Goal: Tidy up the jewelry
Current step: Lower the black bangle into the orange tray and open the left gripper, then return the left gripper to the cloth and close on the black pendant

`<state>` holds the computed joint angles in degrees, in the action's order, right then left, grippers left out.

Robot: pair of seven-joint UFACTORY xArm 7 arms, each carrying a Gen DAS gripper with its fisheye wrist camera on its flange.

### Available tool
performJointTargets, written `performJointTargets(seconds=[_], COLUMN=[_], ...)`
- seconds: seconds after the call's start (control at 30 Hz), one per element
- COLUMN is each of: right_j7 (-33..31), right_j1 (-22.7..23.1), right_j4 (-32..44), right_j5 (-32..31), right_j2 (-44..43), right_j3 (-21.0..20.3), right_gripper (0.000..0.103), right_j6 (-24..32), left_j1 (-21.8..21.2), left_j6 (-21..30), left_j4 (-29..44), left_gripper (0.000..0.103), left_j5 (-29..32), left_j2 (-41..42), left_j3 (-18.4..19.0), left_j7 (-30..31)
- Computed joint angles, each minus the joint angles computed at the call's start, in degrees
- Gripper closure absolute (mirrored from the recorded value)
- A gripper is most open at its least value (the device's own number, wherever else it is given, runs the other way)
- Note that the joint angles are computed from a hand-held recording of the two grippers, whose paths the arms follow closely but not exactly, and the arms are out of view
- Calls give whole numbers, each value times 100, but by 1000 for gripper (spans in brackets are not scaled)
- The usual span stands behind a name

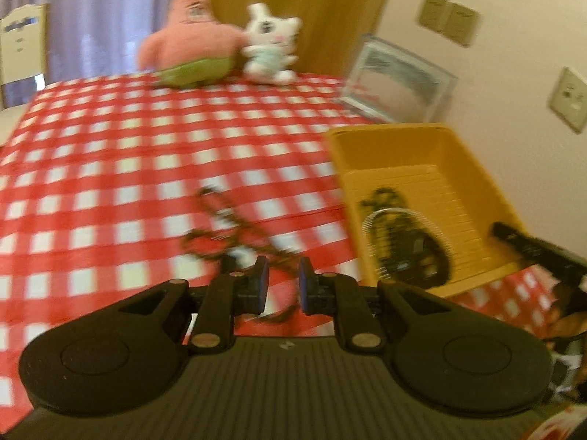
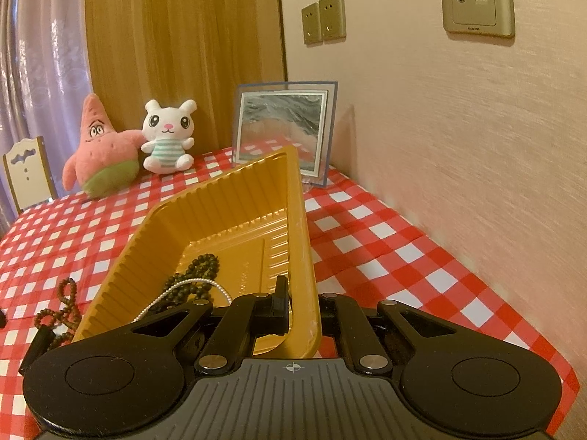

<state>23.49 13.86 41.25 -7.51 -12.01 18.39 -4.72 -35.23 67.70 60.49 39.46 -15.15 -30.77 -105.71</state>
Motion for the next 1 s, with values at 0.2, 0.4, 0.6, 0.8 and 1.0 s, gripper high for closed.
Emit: performJointTargets(seconds=[0.2, 0.4, 0.6, 0.8, 1.0], right_j7=[-49, -125, -212, -251, -237], right_j1=[92, 164, 187, 196, 151], right_j4=[-52, -95, -197, -290, -301], right_j5=[9, 63, 112, 183, 192], right_j2=[-77, -134, -281, -369, -385], right_j3=[-71, -161, -244, -286, -237], right_gripper=[97, 97, 97, 97, 97], right_j6=[30, 48, 81, 99, 107], left_j1=[-81, -163, -240, -359, -358], left_j6=[595, 778, 880, 846, 655], left_j4=[-51, -63, 78, 104, 43], left_gripper=[89, 88, 84, 79, 78], left_j5=[-330, -484, -515, -534, -479], left_j2=[-131, -139, 37, 147, 266], left_j3=[-134, -165, -173, -69, 103], left_j7=[-212, -275, -359, -287, -63])
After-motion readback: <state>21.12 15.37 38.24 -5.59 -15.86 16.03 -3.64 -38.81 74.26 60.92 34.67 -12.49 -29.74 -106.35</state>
